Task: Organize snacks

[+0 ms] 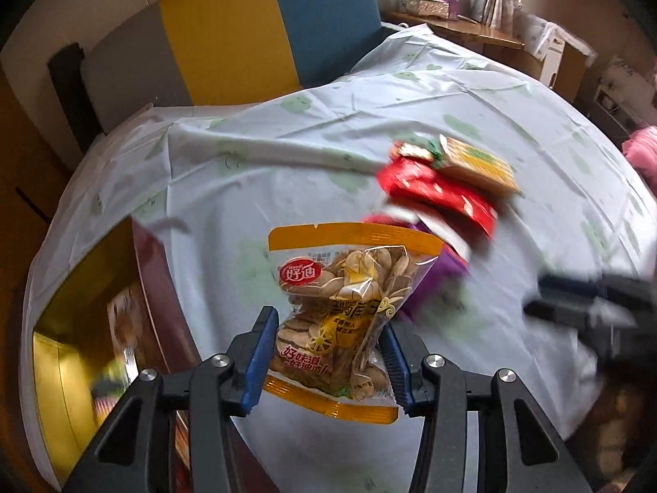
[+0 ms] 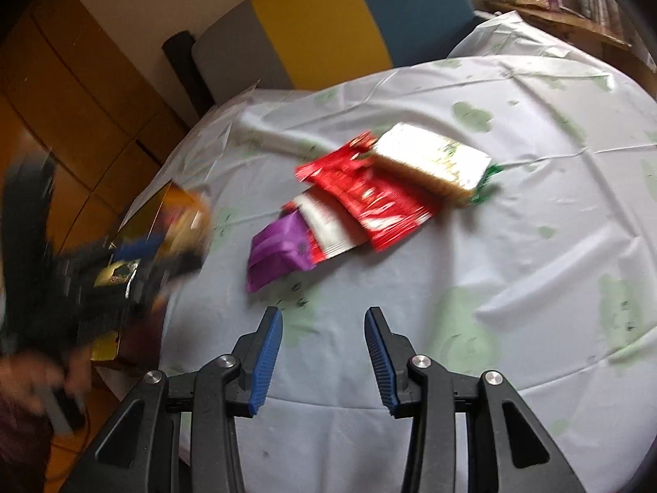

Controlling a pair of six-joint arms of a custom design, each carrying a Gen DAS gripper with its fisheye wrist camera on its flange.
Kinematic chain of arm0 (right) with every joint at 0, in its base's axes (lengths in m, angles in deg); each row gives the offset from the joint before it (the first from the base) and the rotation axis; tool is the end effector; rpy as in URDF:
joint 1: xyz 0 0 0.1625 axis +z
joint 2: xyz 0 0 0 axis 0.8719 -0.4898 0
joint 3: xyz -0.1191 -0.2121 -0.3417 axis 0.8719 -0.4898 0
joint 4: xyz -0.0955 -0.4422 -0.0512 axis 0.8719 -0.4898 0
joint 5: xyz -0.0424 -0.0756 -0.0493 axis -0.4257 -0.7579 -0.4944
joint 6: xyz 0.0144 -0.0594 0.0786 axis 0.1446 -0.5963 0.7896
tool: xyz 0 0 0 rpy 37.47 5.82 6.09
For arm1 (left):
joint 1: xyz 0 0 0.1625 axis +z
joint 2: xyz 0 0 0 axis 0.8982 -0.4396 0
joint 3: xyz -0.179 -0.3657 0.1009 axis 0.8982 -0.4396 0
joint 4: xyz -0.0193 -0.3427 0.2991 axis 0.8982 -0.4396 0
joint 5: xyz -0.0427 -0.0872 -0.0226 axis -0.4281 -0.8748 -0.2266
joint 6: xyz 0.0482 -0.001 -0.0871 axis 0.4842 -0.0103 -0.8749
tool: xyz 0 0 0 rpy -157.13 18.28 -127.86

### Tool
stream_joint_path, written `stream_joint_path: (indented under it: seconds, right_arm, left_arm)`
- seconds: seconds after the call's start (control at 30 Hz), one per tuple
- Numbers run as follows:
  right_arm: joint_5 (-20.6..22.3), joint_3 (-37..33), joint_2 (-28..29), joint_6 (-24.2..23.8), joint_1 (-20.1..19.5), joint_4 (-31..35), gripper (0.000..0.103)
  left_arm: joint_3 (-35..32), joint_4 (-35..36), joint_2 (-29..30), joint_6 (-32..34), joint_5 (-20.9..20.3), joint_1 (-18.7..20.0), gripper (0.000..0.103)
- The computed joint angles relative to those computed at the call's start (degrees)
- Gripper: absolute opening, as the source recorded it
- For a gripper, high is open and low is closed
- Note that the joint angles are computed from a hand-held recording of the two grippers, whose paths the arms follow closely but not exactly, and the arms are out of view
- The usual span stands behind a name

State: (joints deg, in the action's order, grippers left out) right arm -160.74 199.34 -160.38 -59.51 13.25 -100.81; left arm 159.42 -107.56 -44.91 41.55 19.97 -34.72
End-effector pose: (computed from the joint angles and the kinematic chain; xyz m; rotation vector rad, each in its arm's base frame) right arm 0.0286 -0.3483 0.2237 0.3600 -2.7242 0.6688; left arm -0.2736 -0.3877 0.0104 0.6684 2.2277 -0.4645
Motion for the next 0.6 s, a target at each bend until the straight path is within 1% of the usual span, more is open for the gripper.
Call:
stream_joint_path:
  seconds: [0.1, 0.2, 0.33, 0.37, 0.43, 0.6]
  right_arm:
    - [-0.37, -0.55, -1.12, 0.31, 0.21, 0.43, 0.042]
    - [-1.6, -1.22, -0.78, 0.39, 1.59, -0.48, 0.042]
    - [-5.09, -1.88, 2.0, 0.29, 4.03, -3.59, 0.042]
    - [-5.71, -2.18, 2.86, -0.11, 4.52, -3.96, 0.042]
    - [-7.86, -2.7, 4.63, -0.99, 5.63, -4.85, 0.042]
    - [-8.78, -3.54, 6.07, -2.65, 6.13, -4.45, 0.04]
  left_arm:
    - [3.01, -0.93, -0.41, -3.86, -0.32, -2.27, 0.05]
    - [5.67, -1.07, -0.2, -7.94, 0.3, -4.91, 0.05]
    - [7.16, -1.93, 1.25, -12.06, -1.18, -5.57, 0.05]
    - [7.95, -2.94, 1.67, -13.09, -0.02, -6.47, 0.05]
    - [8.36, -3.2, 1.93, -13.94, 0.31, -7.23, 0.05]
    - [9.98, -6.8, 0.96, -15.92, -0.29, -7.72, 0.05]
